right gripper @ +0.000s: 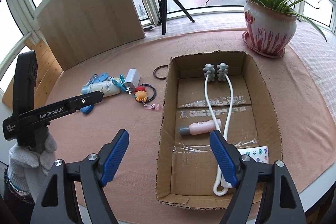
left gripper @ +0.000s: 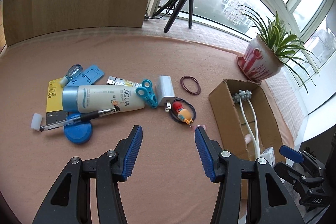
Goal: Organize objects
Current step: 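Withdraw both grippers from the box toward the remaining items, then reach the left gripper to the white AQUA sunscreen bottle and grasp it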
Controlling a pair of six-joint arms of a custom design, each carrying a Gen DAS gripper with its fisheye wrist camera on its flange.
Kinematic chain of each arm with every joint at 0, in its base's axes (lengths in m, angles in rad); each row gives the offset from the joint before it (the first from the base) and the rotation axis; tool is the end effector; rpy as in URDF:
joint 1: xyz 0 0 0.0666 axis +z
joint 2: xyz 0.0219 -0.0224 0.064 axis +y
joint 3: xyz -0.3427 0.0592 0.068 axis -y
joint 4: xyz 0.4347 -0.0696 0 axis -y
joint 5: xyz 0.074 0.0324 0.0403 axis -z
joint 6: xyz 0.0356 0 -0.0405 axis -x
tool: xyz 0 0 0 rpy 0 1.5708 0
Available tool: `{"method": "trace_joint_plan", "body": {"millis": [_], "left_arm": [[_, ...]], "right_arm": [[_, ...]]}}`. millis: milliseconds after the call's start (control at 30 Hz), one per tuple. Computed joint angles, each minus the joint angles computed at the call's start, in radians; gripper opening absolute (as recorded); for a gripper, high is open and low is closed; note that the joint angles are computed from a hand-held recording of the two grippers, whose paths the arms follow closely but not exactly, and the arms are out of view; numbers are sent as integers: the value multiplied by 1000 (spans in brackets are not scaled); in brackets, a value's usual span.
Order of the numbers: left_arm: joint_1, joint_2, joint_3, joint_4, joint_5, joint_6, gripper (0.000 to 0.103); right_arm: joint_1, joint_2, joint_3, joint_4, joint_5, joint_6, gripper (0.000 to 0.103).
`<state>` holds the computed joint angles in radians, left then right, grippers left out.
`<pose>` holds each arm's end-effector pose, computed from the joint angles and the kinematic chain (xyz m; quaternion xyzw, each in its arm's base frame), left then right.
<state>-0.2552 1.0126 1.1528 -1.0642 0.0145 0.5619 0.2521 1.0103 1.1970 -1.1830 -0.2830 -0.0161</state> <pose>0.3814 -0.1004 0.4305 -0.1426 0.9374 -0.1326 0.2889 0.3686 0.1048 0.4468 -0.1515 0.9381 0.1715 0.2599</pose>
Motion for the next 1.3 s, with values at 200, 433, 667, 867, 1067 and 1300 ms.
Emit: {"method": "trace_joint_plan", "body": {"millis": [200,433,667,867,1067,1300], "left_arm": [[116,-1,2,-40,24,-61,55],[218,89,69,-68,40,-151,55],[271,209,139,-77,82,-196,48],[296,266,157,-83,106,-203,41],[296,277,145,-92,106,-217,38],[271,233,94,-81,131,-211,38]], "right_arm": [[38,0,-5,4,-10,-41,75],[61,-5,-10,-10,-6,-57,61],[45,-29,-30,-25,-24,-79,47],[26,-50,-47,-36,-17,-93,47],[16,-53,-53,-41,-15,-106,47],[37,-31,-39,-37,-15,-105,47]]}}
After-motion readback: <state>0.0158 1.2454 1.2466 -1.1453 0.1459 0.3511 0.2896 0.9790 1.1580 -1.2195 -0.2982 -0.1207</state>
